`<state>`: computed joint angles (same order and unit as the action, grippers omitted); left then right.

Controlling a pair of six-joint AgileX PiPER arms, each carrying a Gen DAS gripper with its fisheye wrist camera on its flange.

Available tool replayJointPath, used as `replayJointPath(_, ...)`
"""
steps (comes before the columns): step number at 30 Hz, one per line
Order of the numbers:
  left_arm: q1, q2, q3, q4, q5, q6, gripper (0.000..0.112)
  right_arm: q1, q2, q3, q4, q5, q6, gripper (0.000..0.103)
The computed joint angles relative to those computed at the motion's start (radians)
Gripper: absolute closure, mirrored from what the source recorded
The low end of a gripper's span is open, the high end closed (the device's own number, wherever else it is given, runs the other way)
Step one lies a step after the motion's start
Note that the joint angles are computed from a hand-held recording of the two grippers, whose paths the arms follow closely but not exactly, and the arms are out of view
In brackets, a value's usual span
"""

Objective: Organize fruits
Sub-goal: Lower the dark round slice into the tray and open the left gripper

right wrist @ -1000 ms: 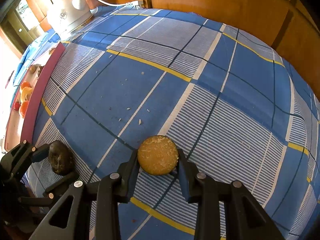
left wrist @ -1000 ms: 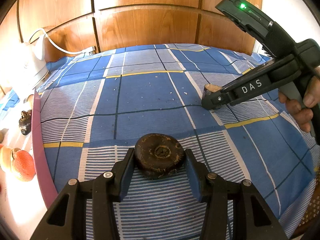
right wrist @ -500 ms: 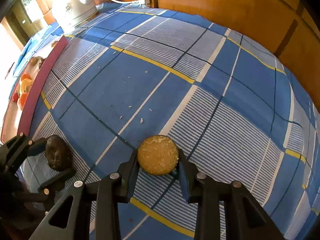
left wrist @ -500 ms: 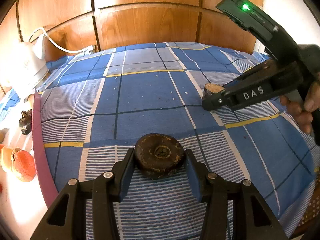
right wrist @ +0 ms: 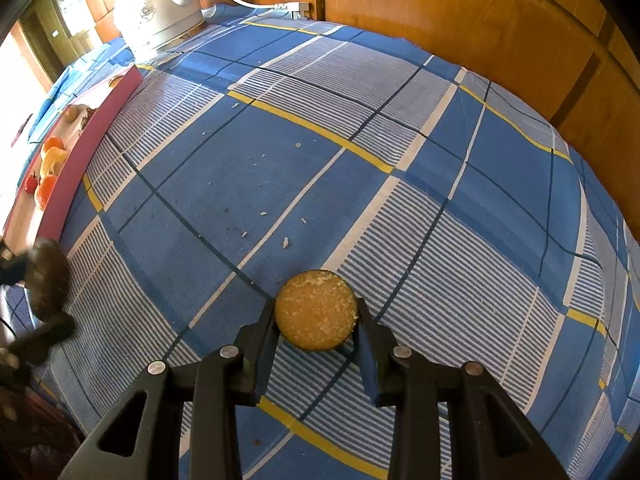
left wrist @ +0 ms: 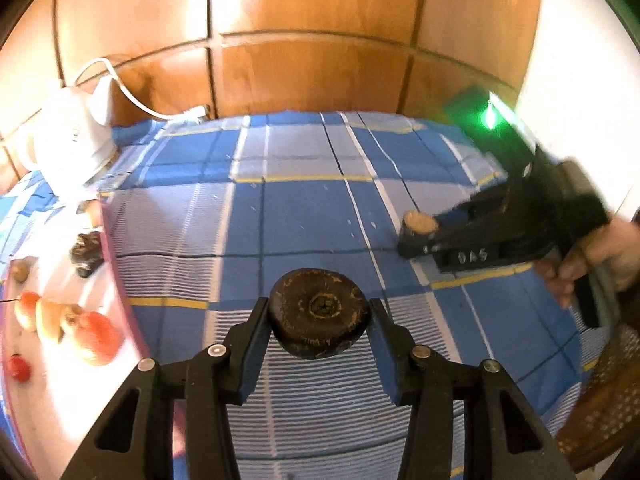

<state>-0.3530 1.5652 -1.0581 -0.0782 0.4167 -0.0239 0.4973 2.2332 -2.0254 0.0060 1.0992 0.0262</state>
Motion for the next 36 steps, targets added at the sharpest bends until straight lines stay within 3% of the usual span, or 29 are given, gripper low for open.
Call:
replayJointPath(4,0.112,-0.079,0.016,-0.153,0.050,0.118,0.064,0.013,-0.023,0.041,-0.016,-0.022,0.014,0.067)
replayJointPath(10,0.406,-0.148,0.049,-0.327,0.161,0.242,0.064,0.036,-0.027,0.056,-0.041,-0.031,0.056,0.067)
replayJointPath(17,0.656,-0.061,0.019,-0.326,0.254,0.232,0.064,0.043,-0.023,0.055,-0.054,-0.035,0.069,0.067)
replayJointPath(23,0.646,0.090,-0.094,-0.201,0.280,0.122,0.064,0.042,-0.022,0.058,-0.055,-0.039,0.069,0.067)
replayJointPath(29,0.616,0.185,-0.201,-0.067,0.256,0.007,0.064,0.040,-0.017,0.047,-0.054,-0.032,0.062,0.067)
replayJointPath(36,0.601,0.203,-0.220,-0.003,0.213,-0.056,0.063,0.037,-0.012,0.032,-0.054,-0.022,0.056,0.067)
